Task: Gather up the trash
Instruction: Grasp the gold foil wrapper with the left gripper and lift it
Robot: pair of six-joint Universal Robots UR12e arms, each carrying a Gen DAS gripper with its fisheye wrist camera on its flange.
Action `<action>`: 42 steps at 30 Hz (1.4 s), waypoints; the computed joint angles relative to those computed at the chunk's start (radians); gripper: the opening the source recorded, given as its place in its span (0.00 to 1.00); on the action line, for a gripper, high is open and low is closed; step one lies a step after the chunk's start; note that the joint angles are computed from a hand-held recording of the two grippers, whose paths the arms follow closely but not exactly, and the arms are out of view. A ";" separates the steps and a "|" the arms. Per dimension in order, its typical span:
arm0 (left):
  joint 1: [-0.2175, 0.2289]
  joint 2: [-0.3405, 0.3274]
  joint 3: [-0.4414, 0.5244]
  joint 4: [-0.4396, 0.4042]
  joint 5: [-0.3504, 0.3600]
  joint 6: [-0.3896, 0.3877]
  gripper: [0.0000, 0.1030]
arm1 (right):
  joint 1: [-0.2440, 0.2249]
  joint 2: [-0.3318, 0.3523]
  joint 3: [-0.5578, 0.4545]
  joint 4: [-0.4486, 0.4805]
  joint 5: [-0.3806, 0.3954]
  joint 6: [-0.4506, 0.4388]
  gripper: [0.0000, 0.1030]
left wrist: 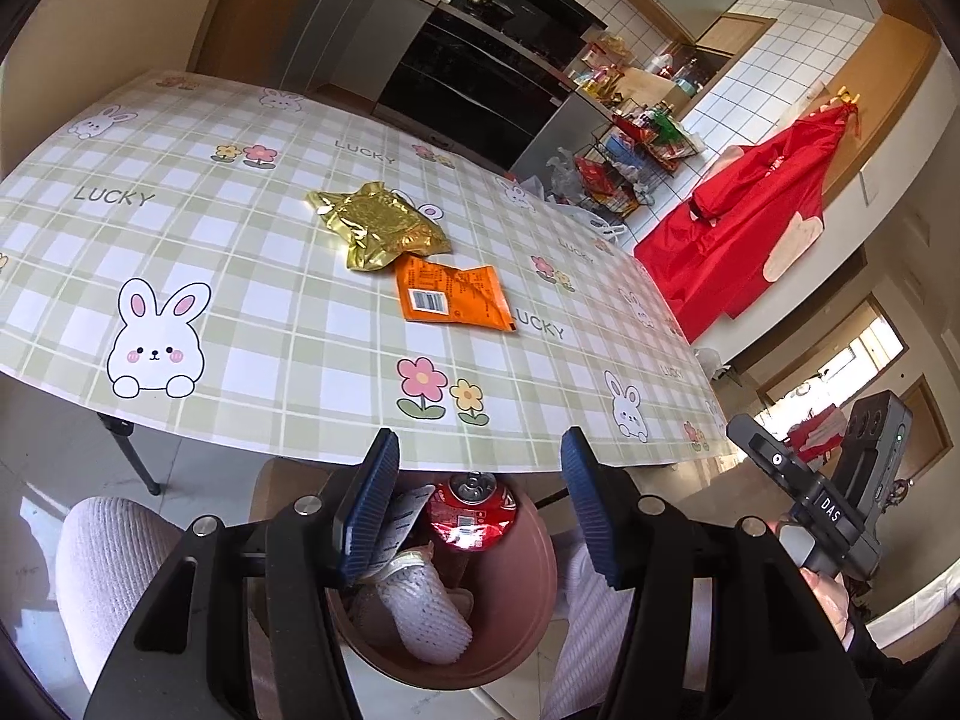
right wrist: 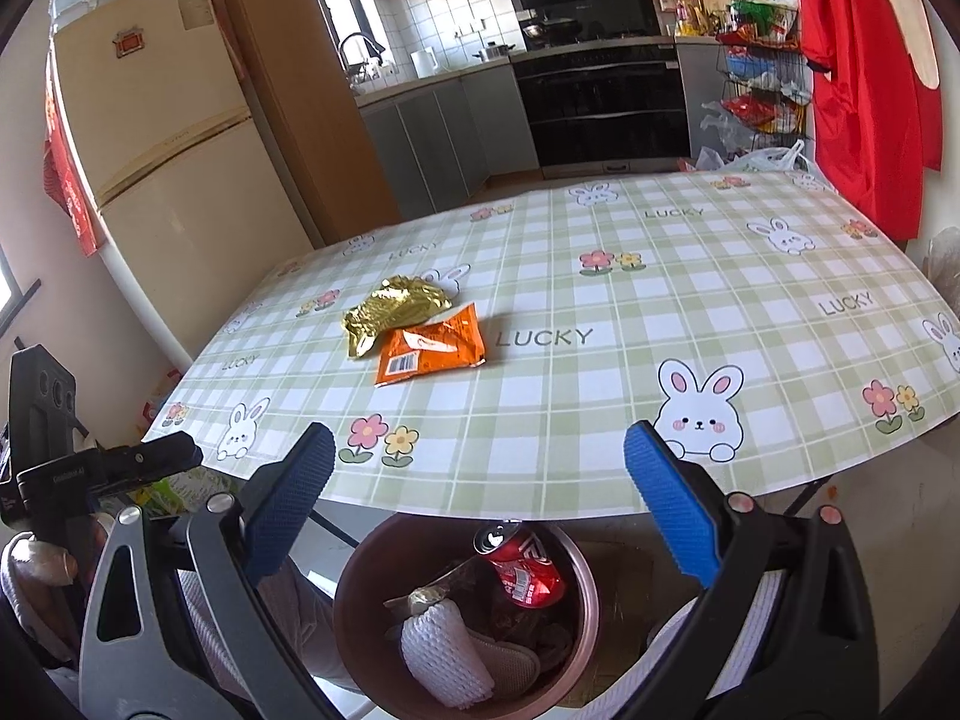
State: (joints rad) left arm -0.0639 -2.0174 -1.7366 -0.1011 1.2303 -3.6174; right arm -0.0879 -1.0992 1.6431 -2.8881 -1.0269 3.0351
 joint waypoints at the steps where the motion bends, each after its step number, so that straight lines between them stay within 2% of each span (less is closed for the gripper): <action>1: 0.003 -0.003 0.002 -0.006 0.004 -0.002 0.53 | 0.002 0.004 -0.005 0.009 -0.004 -0.003 0.93; 7: 0.017 -0.036 0.041 -0.050 0.032 0.005 0.53 | 0.014 0.043 -0.050 0.069 -0.038 -0.013 0.93; 13: 0.032 -0.107 0.136 -0.087 0.028 0.014 0.53 | 0.028 0.096 -0.114 0.118 -0.055 0.006 0.93; 18: 0.049 -0.195 0.260 -0.134 0.004 -0.078 0.51 | 0.042 0.143 -0.180 0.153 -0.060 0.016 0.93; 26: 0.039 -0.306 0.447 -0.245 0.093 -0.124 0.49 | 0.057 0.205 -0.271 0.192 -0.055 0.021 0.93; 32: 0.026 -0.354 0.532 -0.337 0.194 -0.165 0.49 | 0.059 0.232 -0.310 0.213 -0.064 0.017 0.93; 33: 0.023 -0.358 0.538 -0.331 0.209 -0.169 0.49 | 0.058 0.235 -0.314 0.216 -0.064 0.016 0.93; 37: 0.014 -0.377 0.582 -0.376 0.256 -0.152 0.49 | 0.059 0.246 -0.327 0.229 -0.072 0.014 0.93; 38: 0.010 -0.380 0.591 -0.390 0.276 -0.143 0.48 | 0.060 0.248 -0.330 0.233 -0.074 0.013 0.93; 40: 0.002 -0.386 0.608 -0.419 0.317 -0.125 0.35 | 0.063 0.251 -0.335 0.241 -0.078 0.009 0.93; 42: 0.004 -0.386 0.604 -0.411 0.303 -0.118 0.27 | 0.064 0.254 -0.341 0.250 -0.080 0.002 0.93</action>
